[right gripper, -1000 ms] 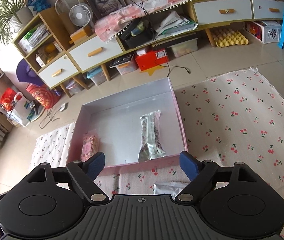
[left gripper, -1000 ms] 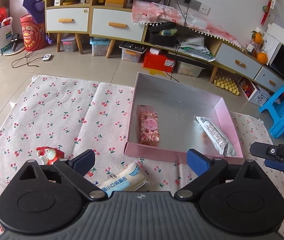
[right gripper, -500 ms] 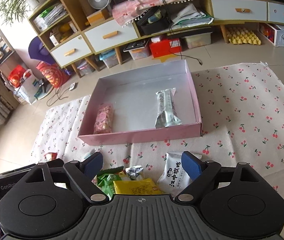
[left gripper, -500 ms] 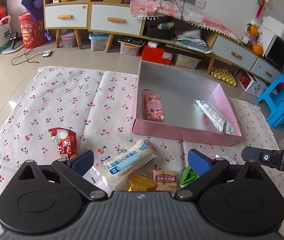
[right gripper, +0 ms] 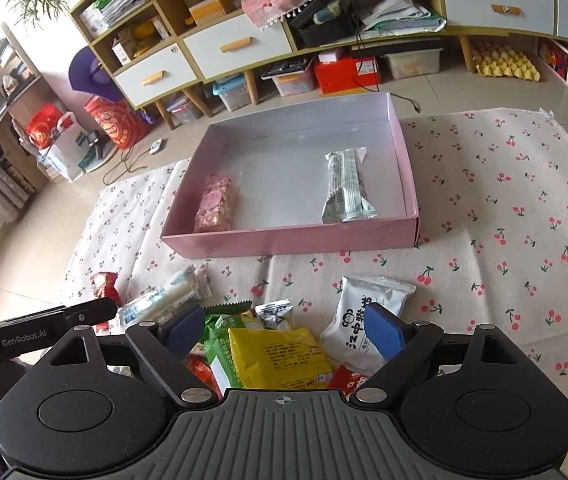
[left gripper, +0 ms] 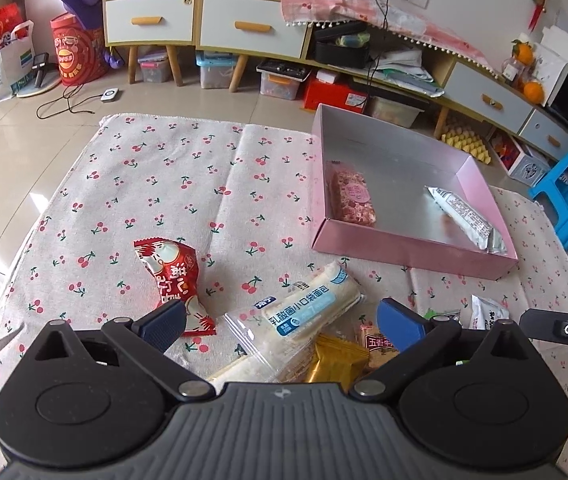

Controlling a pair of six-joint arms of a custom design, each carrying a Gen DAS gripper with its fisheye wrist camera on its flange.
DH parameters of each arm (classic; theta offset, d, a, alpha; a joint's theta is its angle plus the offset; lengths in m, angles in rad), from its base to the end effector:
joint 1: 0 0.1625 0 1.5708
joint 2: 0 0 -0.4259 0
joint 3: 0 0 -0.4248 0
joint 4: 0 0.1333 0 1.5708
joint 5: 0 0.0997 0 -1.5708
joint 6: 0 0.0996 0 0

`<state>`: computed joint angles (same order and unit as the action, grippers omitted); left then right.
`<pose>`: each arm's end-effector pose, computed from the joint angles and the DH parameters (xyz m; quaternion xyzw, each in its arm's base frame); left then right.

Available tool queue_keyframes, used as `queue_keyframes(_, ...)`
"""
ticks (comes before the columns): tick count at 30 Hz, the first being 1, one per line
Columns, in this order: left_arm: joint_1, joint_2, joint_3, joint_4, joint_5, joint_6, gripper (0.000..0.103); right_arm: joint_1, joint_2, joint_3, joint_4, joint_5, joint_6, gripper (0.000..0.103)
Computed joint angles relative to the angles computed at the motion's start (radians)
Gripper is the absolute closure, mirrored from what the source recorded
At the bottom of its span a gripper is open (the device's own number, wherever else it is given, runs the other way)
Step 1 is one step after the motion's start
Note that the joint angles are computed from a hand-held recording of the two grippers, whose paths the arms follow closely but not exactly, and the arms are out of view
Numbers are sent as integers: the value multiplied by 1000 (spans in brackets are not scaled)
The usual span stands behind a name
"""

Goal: Organize snacks
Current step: 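Move the left gripper to the white packet while the right approaches the green packet, then grasp the white rice-cake packet with the left gripper while the right grasps the green packet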

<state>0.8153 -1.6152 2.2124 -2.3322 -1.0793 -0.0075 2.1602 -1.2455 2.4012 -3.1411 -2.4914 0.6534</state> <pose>-0.1739 -0.4476 0.2788 0.3346 0.9072 -0.1641 0.1954 0.2800 -0.3216 0.1623 -0.1194 -0.8734 0.4030 0.2461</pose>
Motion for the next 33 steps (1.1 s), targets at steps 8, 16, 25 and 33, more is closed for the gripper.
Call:
queue_keyframes(8, 60, 34, -9, -56, -80, 221, 13, -9, 13, 1, 40, 46, 4, 14)
queue_keyframes(16, 103, 69, -35, -37, -157, 315, 30, -1, 86, 9, -334, 177, -276, 15)
queue_keyframes(25, 119, 95, -59, 10, -156, 300, 42, -17, 128, -24, -264, 282, -319, 29)
queue_keyframes(33, 112, 97, -61, 15, -139, 283, 45, 20, 179, -52, -181, 85, -356, 32)
